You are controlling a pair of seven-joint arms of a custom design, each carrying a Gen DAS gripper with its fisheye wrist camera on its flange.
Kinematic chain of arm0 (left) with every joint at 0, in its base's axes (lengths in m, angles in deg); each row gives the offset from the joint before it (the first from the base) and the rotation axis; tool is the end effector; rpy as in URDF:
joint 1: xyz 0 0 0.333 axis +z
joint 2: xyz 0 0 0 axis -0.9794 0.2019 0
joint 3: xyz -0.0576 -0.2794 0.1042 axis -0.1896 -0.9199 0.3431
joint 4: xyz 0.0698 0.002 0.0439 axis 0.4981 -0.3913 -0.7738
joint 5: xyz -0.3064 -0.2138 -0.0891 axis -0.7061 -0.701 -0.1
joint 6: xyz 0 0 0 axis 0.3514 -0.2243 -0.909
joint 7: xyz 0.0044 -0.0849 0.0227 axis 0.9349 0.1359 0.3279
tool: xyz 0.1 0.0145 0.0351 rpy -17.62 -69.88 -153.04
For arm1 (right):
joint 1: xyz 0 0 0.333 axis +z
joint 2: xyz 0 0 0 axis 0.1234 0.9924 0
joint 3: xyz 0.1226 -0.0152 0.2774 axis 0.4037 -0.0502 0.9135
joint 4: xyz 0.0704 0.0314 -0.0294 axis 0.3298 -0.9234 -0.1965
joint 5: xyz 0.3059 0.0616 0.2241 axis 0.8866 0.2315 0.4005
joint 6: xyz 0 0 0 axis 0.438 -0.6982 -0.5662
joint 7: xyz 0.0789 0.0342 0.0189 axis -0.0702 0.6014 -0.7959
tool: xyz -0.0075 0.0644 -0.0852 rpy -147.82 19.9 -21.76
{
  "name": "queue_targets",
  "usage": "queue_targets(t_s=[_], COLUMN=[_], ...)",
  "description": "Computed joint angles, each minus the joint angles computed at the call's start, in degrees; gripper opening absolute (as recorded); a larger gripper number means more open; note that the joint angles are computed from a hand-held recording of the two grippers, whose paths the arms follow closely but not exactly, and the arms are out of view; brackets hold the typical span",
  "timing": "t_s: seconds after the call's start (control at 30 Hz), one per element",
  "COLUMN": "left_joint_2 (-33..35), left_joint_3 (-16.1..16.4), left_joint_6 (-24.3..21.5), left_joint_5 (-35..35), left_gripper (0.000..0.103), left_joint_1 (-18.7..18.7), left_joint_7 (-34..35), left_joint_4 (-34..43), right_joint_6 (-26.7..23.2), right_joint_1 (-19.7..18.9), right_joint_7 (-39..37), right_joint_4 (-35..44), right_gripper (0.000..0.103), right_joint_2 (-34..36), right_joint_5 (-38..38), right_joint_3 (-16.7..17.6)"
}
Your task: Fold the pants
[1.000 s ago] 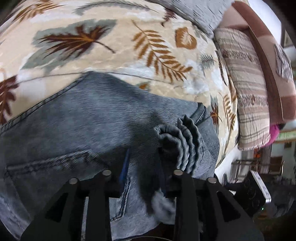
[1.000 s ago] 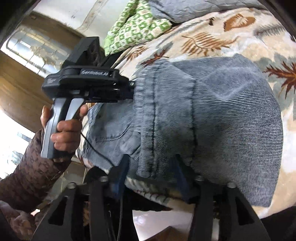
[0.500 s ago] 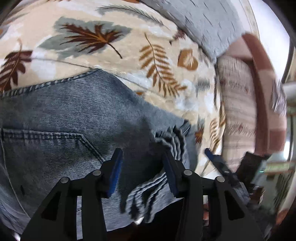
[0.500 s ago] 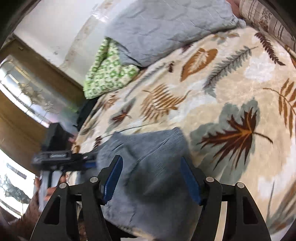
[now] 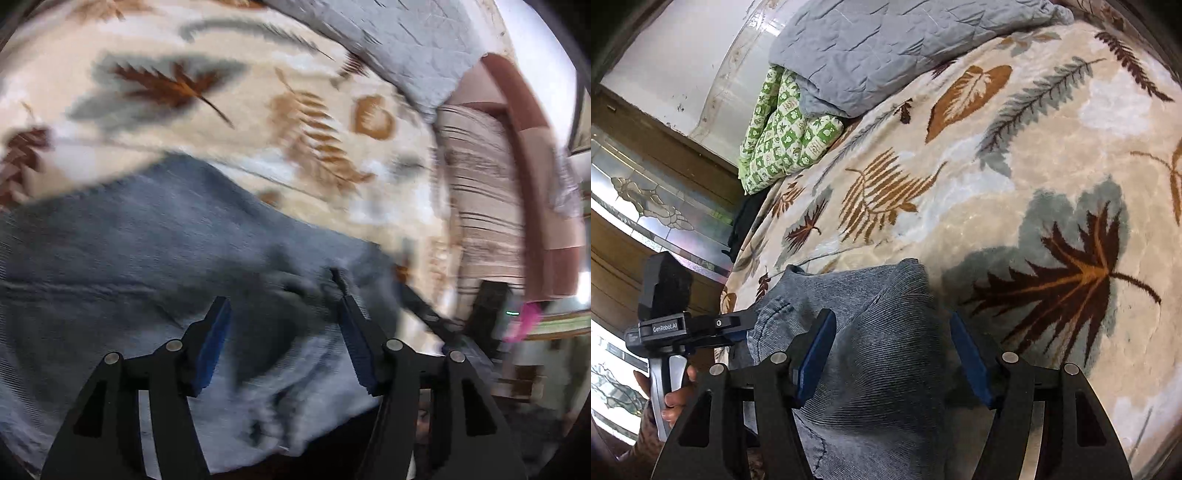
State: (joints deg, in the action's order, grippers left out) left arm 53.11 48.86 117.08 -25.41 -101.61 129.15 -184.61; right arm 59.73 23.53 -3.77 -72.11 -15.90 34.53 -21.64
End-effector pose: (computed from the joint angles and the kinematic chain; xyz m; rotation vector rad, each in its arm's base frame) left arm 0.4160 -0.2143 0.4370 2.4017 -1.3528 0.8320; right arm 0.5367 0.2446 0.3928 -1.9471 1.3413 0.4486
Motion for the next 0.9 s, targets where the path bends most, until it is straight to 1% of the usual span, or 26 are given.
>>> queue_targets(t_s=[0.03,0.07,0.1,0.17,0.2,0.23,0.27,0.3,0.33,0.37,0.4,0.43,0.5,0.57,0.6,0.67,0.73,0.83,0.87,0.9], left_joint_2=[0.6,1.1,1.7,3.4,4.5,5.1,5.5,5.8,5.4,4.8,3.7,2.8,2.0,2.0,2.4,2.7,2.3,0.7,-0.3,-0.3], left_joint_3=[1.3,1.3,0.6,-0.8,-1.0,-1.9,-3.0,-4.3,-5.1,-5.6,-6.1,-6.3,-7.9,-7.3,-7.1,-6.5,-5.6,-4.6,-3.9,-2.8], left_joint_6=[0.5,0.3,-0.3,-1.5,-2.3,-3.1,-4.3,-5.6,-6.4,-7.3,-7.6,-7.0,-8.3,-8.0,-8.0,-7.3,-5.5,-5.2,-5.0,-3.7], left_joint_5=[-4.3,-5.5,-4.6,-2.6,-3.0,-1.1,3.0,8.0,11.7,14.7,17.4,19.1,27.2,29.3,30.2,30.7,29.0,27.3,25.8,23.3], left_gripper=[0.06,0.064,0.067,0.072,0.074,0.074,0.074,0.068,0.061,0.048,0.045,0.044,0.043,0.044,0.047,0.052,0.053,0.053,0.051,0.051], left_joint_1=[-2.0,-2.5,-2.1,-1.3,-1.2,-0.4,0.8,2.0,2.7,3.2,3.5,3.6,5.3,4.9,4.8,4.2,3.3,2.2,1.6,0.6], left_joint_7=[3.9,5.8,5.9,4.8,5.4,4.1,1.2,-2.1,-4.5,-6.7,-8.6,-9.8,-16.1,-17.9,-18.6,-18.8,-18.2,-16.9,-16.0,-14.1], left_joint_4=[0.7,1.5,2.5,4.5,5.6,6.3,6.9,7.5,7.4,7.2,6.3,5.2,4.4,3.6,3.2,2.4,1.0,0.0,-0.5,-0.6], right_joint_6=[-0.7,-1.1,-1.4,-1.6,-1.1,-0.7,-0.1,1.0,1.5,1.0,1.2,1.9,4.2,5.8,6.6,8.1,8.6,5.8,3.6,1.4], right_joint_1=[-0.2,-0.4,-0.4,-0.4,-0.2,-0.1,0.0,0.4,0.6,0.4,0.4,0.6,1.3,2.1,2.4,2.8,2.6,1.0,0.0,-0.7], right_joint_7=[-0.2,-0.7,-0.9,-1.4,-1.3,-1.8,-2.1,-1.9,-2.0,-3.3,-5.1,-7.1,-9.5,-7.6,-6.0,-3.5,-2.4,-2.5,-3.5,-3.9], right_joint_4=[0.1,0.2,0.4,0.8,0.9,0.8,0.7,0.5,0.5,0.5,0.1,-0.4,-1.0,-0.2,0.2,0.6,0.6,1.0,1.6,2.2], right_gripper=[0.067,0.067,0.067,0.063,0.058,0.045,0.038,0.026,0.019,0.018,0.016,0.014,0.014,0.014,0.014,0.014,0.017,0.021,0.022,0.03], right_joint_2=[0.2,0.3,0.6,1.3,1.5,1.6,1.6,1.4,1.1,0.6,-0.3,-1.3,-2.4,-1.0,-0.2,1.5,2.4,2.4,2.4,2.7], right_joint_5=[0.4,0.8,1.2,1.2,0.9,1.1,1.1,0.1,-0.8,-0.2,0.8,1.6,2.2,-0.8,-2.4,-5.4,-7.1,-4.7,-2.1,0.0], right_joint_3=[-0.1,-0.1,0.0,0.1,0.2,0.3,0.5,0.5,0.6,0.7,0.9,1.0,1.0,0.7,0.7,0.6,0.7,1.0,1.1,1.1])
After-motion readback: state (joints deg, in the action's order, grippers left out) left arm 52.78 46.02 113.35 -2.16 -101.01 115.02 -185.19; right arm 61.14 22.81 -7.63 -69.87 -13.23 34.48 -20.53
